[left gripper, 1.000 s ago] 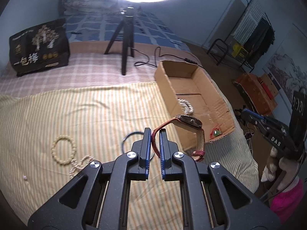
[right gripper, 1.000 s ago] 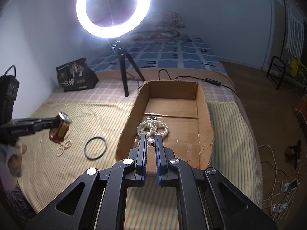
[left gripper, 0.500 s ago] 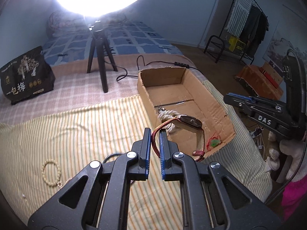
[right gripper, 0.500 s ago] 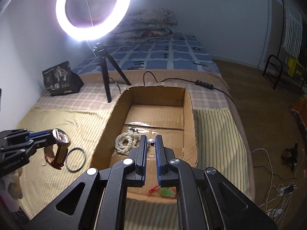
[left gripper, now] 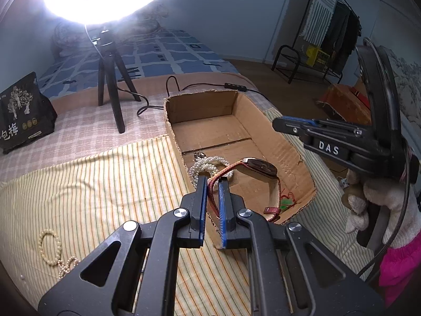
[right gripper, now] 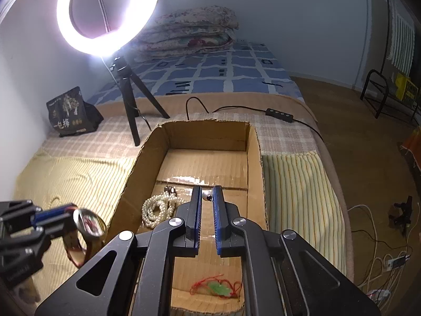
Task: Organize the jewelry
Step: 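Carry the watch and pearl bead over the cardboard box with both tools, then open left tool releasing the watch into the box while right tool releases the bead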
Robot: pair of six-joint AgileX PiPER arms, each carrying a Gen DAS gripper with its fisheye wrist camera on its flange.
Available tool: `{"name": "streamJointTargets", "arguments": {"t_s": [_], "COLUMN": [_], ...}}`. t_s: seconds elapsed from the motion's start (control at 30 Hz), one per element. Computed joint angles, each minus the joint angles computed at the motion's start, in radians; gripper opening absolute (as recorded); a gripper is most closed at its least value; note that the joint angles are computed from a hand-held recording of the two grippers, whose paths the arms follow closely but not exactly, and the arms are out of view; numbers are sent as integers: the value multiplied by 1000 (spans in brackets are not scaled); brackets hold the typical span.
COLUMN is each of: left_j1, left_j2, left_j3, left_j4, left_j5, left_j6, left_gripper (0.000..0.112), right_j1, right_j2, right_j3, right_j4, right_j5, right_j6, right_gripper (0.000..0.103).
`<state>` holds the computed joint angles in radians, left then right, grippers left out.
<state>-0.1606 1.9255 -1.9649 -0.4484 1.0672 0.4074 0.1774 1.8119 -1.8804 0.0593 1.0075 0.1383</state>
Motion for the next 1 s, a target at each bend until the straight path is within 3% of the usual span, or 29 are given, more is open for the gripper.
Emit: {"name": "streamJointTargets", "arguments": {"t_s": [0.37,0.5,0.53,0.57,0.63,0.77,1.0], "left_j1": [-7,-1,0,0,2,2,3], "left_j2": [18,31,31,30,18,2,-11], "left_j3": [-19,-35,-37,-38,-22,-5,2], "left_j4": [-26,-46,-45,-39,-46,-41,-31], "left_j5": [13,32,33,29,13,-5,-4], "left_j6": [3,10,8,6,16,20,23], "left_gripper": [6,15,18,28,41,60,62], "right_j1": [-16,-16,-15,-11,0,15,27], "right_j2": [20,26,26,25,18,2,0], "right_j3": [-12,-16,-17,-17,-9,3,-3], "right_j4": [27,30,25,12,-28,-85,-122], "right_j5": [-12,-10,-10,-11,-22,-39,-19], "right_j6": [1,0,5,18,52,92,118], "right_gripper": [7,9,18,28,68,74,75]}}
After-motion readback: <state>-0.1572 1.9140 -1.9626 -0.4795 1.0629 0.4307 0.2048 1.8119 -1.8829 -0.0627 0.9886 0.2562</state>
